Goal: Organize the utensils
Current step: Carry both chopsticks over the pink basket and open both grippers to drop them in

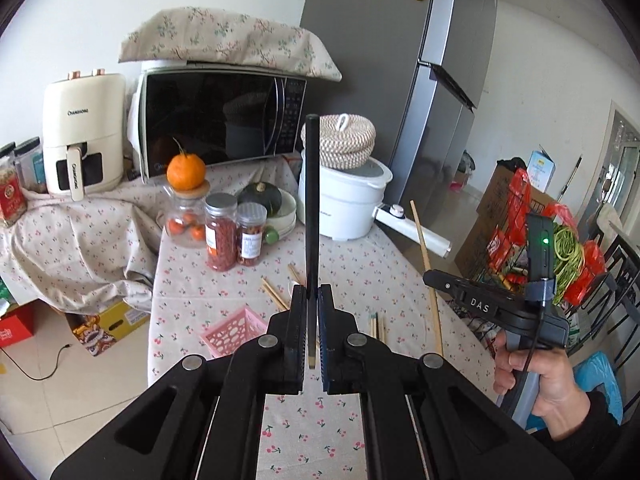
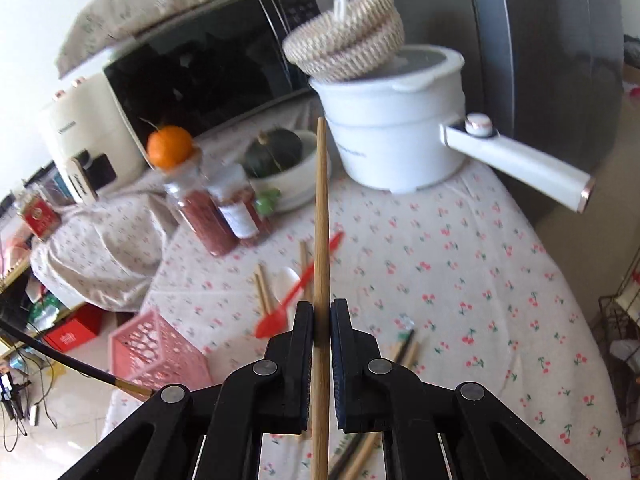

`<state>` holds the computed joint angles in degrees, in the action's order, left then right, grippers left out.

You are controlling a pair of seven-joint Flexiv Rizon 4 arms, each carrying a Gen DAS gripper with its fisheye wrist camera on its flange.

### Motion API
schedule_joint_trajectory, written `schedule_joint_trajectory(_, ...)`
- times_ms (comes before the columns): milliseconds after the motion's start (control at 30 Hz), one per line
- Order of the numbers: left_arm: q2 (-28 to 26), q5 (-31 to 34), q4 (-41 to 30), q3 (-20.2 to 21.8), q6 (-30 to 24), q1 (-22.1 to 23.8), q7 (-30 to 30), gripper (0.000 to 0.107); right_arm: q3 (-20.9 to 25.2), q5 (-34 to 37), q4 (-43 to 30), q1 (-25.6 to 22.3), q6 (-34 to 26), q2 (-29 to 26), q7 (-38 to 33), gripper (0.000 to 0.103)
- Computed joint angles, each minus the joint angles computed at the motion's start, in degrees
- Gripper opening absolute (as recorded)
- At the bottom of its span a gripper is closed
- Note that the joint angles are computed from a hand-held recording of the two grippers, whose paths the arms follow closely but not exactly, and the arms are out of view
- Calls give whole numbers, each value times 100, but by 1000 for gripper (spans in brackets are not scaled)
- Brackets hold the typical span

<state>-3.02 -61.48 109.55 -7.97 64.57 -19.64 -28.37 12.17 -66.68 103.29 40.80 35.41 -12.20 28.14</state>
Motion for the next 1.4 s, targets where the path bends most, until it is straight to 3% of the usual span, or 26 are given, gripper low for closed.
schedule_joint_trajectory(233,-156,-302,-134,-51,747,-15,138,5,-225,-1515,-399,157,10,-247,712,7)
schedule_joint_trajectory(467,-490,-680,-334,-235,1316,26,332,5,-588,-2263,-1146,323,177,-914,1465,7)
schedule_joint_trajectory(567,-662,-492,-454,-246,1253,130,-4,5,-787,-2486,-1538,387,411,-1260,1622,7)
schedule_joint_trajectory(867,-1196,352,-777,-381,1027,486,-921,5,-1428,-1690,-2784,957,-60,-2341,385,7)
schedule_joint_trajectory(1167,-1458,1064,-944,-528,823,718,-1497,5,-1794,-1404,-3135,1151,-271,-2693,67,7)
schedule_joint_trajectory(1400,-1485,1585,-959,-478,624,782,-1834,5,-1751,-1372,-2875,1101,267,-2580,313,10)
